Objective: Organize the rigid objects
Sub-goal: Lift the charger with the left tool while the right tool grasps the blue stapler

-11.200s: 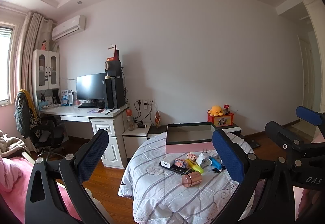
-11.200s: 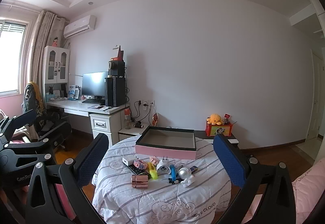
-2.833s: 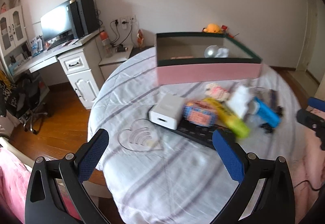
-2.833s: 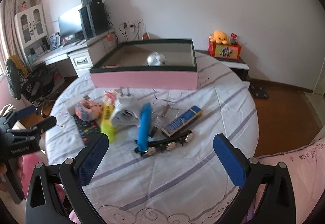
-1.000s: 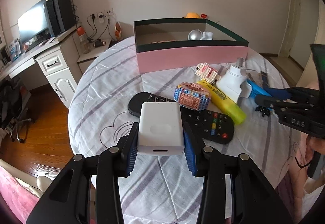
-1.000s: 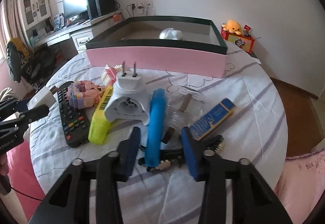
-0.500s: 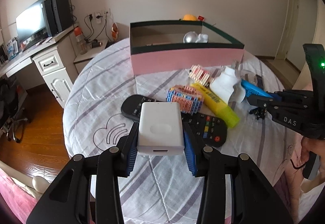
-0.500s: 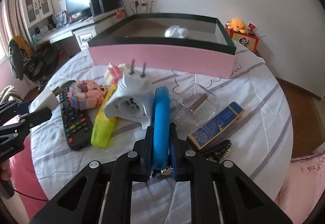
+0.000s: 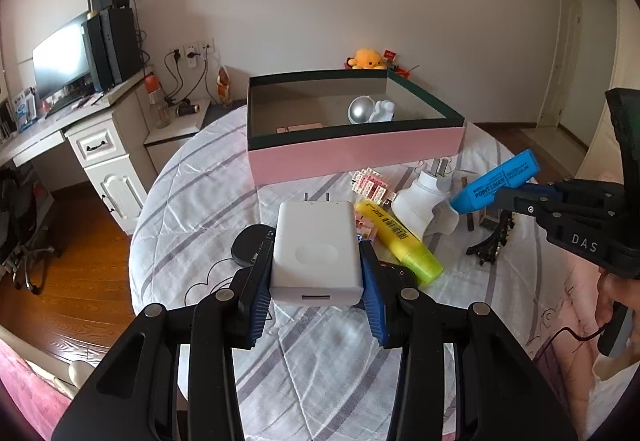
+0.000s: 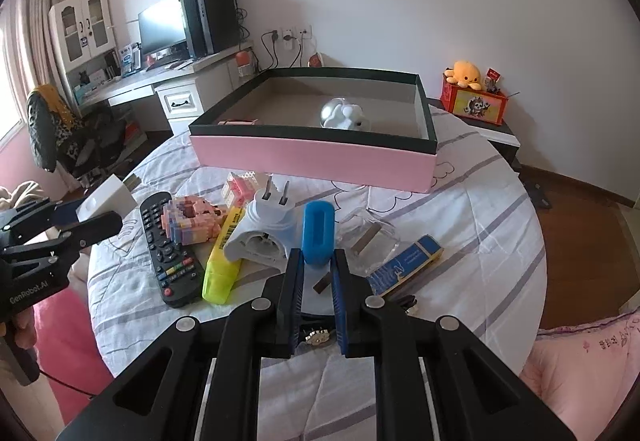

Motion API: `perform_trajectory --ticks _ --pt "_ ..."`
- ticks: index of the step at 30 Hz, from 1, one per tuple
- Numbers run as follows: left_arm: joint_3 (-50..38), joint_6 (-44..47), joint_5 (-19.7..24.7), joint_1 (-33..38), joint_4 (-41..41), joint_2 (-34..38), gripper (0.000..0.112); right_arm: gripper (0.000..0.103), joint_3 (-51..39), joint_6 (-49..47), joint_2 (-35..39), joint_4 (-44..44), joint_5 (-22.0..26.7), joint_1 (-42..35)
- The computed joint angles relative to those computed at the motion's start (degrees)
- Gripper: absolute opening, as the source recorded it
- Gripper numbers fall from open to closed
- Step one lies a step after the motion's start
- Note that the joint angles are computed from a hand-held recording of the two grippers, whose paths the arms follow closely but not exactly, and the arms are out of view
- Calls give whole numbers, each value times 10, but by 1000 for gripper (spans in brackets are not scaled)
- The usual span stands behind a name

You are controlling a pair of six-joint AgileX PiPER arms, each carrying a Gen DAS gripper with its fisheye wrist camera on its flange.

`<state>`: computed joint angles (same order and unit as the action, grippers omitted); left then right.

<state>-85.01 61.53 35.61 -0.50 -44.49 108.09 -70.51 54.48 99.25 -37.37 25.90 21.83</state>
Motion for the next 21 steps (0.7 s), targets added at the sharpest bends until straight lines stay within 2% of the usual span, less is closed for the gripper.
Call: perform_trajectory --ticks 5,12,17,19,21 --pt "5 -9 -3 -6 15 1 41 13 -3 -61 13 62 -6 -11" --pt "2 -17 -1 -8 29 5 41 14 17 -90 29 117 -45 -28" --pt "1 -20 0 -9 32 7 41 14 12 -66 35 97 -49 -29" --pt "-2 -19 3 -8 34 10 41 19 0 -85 43 116 -36 -31" --pt "-2 -21 2 -11 36 10 41 20 -4 -65 44 95 -35 -29"
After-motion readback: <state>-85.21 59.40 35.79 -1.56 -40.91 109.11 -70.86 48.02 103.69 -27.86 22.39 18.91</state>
